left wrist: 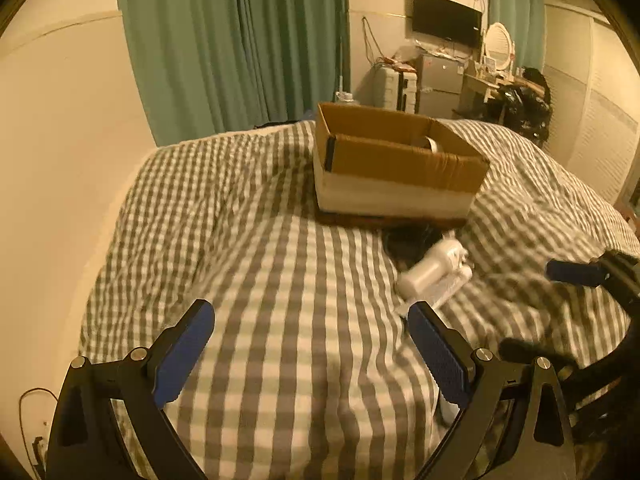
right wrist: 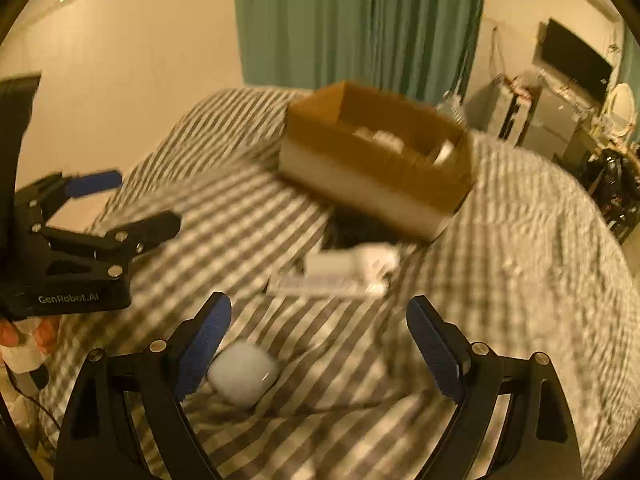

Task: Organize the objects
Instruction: 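Grasp the white earbud case with the right tool, then grasp the white bottle with the left tool while the right tool holds the earbud case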

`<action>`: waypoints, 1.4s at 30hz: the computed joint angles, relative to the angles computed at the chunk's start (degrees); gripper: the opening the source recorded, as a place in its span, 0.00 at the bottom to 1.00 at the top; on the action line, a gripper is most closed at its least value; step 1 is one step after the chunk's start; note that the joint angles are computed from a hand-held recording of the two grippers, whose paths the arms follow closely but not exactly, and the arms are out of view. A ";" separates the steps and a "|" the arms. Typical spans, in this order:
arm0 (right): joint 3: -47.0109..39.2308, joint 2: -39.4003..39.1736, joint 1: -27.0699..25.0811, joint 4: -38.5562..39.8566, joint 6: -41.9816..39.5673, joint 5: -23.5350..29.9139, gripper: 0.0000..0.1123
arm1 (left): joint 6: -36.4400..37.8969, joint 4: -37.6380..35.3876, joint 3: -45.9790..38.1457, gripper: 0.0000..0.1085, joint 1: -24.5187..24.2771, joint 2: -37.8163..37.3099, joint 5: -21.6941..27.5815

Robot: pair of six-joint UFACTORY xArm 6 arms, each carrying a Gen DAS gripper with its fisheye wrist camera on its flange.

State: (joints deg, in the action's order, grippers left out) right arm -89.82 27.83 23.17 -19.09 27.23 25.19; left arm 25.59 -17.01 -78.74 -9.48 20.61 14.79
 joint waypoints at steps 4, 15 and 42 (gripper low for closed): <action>0.62 1.60 1.62 3.21 -2.81 1.00 0.80 | 2.56 -2.33 1.74 0.92 0.31 -0.35 -0.53; -4.14 6.81 4.15 0.95 -5.88 6.55 0.75 | 0.33 -1.00 -0.02 0.92 1.22 1.56 1.19; 4.83 -1.43 -6.13 -0.62 -1.11 -5.20 0.52 | -12.46 11.57 -22.60 0.92 -5.58 17.20 12.45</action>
State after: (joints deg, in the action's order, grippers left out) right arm -84.98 26.41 17.04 -19.70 26.12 19.99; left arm 13.13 -5.44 -101.34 -15.06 37.82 27.24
